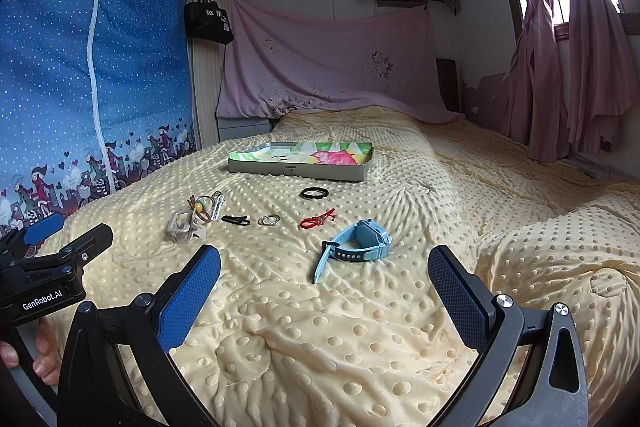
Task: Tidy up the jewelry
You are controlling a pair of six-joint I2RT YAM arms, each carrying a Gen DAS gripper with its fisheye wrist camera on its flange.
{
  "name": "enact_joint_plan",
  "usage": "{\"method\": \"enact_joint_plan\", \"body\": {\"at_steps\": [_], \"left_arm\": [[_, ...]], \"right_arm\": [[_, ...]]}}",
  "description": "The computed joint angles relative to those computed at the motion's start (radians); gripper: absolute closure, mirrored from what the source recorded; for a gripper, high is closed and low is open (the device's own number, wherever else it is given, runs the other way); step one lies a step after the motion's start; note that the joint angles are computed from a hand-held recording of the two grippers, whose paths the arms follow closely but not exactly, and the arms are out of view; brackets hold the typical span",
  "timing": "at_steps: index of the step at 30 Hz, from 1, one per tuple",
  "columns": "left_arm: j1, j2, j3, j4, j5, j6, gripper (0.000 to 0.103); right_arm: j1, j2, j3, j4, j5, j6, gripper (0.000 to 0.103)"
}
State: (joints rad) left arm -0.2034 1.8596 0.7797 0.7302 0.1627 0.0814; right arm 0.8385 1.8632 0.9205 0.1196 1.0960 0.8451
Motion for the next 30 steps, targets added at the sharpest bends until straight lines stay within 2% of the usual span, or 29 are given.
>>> {"method": "enact_joint_plan", "body": {"at_steps": [30], "left_arm": [[0.000, 0.000, -0.001, 0.002, -0.001, 0.001, 0.000]], "right_arm": [[-0.002, -0.009, -0.009, 0.007, -0.001, -0.005, 0.001]]}}
